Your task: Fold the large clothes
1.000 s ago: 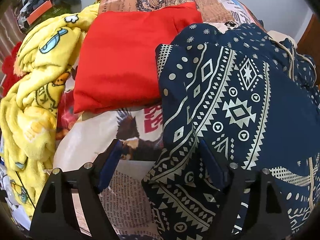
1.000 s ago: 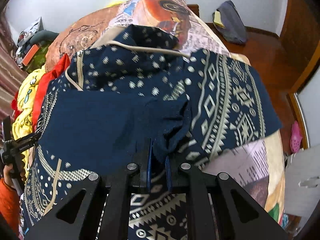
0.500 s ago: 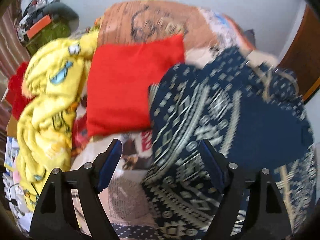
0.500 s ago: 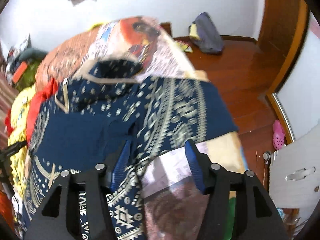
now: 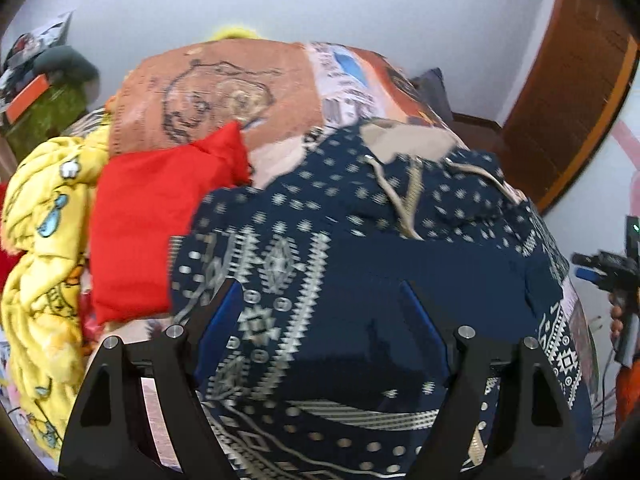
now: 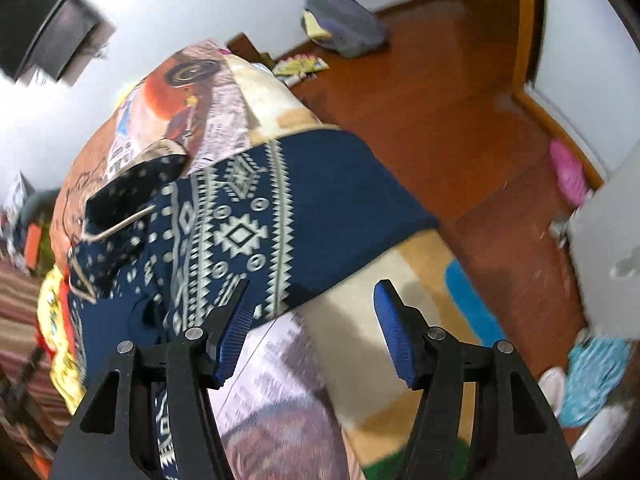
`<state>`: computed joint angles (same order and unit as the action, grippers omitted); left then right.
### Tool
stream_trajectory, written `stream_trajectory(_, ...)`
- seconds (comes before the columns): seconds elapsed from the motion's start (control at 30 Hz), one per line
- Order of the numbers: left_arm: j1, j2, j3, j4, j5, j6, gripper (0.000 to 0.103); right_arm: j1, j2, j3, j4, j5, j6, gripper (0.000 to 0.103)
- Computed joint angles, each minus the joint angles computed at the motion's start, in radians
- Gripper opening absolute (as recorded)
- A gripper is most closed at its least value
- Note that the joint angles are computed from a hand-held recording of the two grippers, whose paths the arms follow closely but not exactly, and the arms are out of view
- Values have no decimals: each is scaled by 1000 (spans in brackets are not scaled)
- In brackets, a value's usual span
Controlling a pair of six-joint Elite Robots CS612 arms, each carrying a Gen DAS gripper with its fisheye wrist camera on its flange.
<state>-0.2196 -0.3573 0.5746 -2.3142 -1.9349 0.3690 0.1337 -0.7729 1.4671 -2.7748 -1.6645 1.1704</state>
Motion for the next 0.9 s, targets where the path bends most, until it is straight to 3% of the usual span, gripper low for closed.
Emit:
stream_trajectory(0.13, -9, -7, 24, 9, 17, 33, 80, -18, 27, -1, -47, 27, 54, 58)
stream_trajectory(0.33, -9, 4, 18, 24, 60, 43, 80, -31, 51, -24, -52, -27, 131, 56)
stream_trajectory(0.37, -8, 8, 11, 34, 65, 40, 80, -32, 53, -31, -40, -36, 133, 50)
stream_trajectory(0.43, -6, 16, 0, 48, 78, 27, 80, -31, 53, -41, -26, -51, 120, 29)
stream_trajectory(0.5, -3, 20, -8, 61, 78, 15, 80, -21, 50, -63, 24, -93, 80, 12)
stream_trajectory(0.53, -1, 22, -13, 69, 75, 7, 80, -13, 48, -78, 56, -127, 48, 11)
stream_trajectory(0.67, 3, 14, 2, 62, 64, -2, 80, 19, 28, -101, 77, -246, -70, 9)
stream_trajectory(0.9, 7, -24, 69, 16, 35, 17, 80, 63, 2, -135, -52, -288, -293, 8)
